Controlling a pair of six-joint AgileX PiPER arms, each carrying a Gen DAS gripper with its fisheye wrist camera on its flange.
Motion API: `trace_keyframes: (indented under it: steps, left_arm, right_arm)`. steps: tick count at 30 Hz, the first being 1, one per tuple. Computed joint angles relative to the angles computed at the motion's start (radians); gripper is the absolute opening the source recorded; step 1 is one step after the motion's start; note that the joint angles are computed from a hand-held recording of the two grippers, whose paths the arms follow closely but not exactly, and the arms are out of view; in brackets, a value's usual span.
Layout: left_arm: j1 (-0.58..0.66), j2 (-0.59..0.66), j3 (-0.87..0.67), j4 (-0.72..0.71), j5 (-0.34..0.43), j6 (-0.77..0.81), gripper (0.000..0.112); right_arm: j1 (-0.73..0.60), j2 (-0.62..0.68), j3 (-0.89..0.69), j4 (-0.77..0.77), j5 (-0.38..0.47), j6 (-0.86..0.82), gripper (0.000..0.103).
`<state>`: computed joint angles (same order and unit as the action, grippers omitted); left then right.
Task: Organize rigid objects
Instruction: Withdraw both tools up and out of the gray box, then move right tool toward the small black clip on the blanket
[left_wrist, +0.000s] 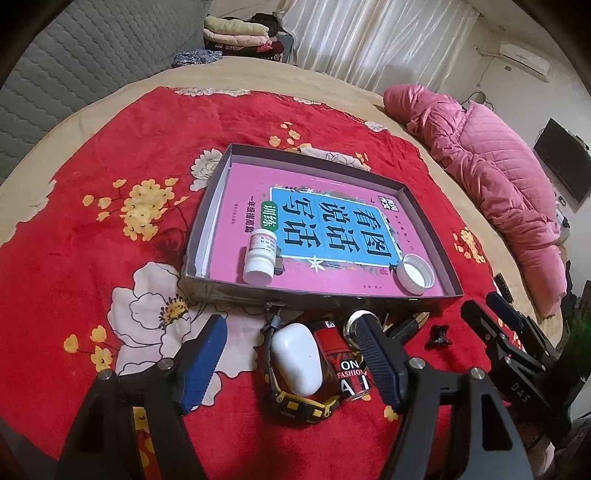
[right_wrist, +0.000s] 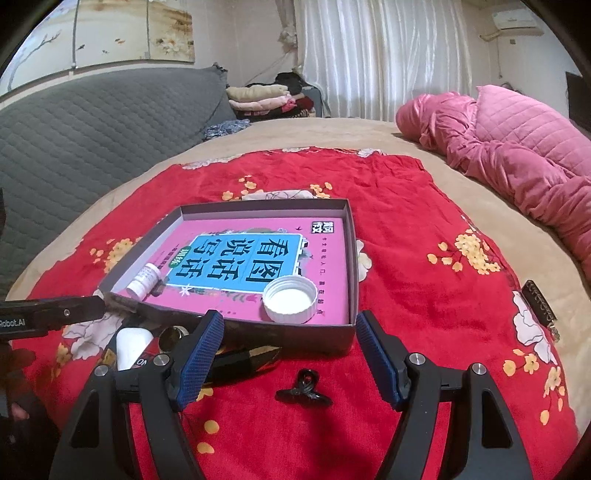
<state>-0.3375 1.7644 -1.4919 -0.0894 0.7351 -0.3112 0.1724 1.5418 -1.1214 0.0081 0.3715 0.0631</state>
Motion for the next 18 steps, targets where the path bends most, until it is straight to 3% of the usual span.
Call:
trace_keyframes:
  steps: [18]
  left_arm:
    - [0.005, -0.029, 0.014, -0.009, 0.022, 0.01, 0.072]
  right_arm:
    - [0.02, -0.049, 0.023, -0.062, 0.039, 0.059, 0.075]
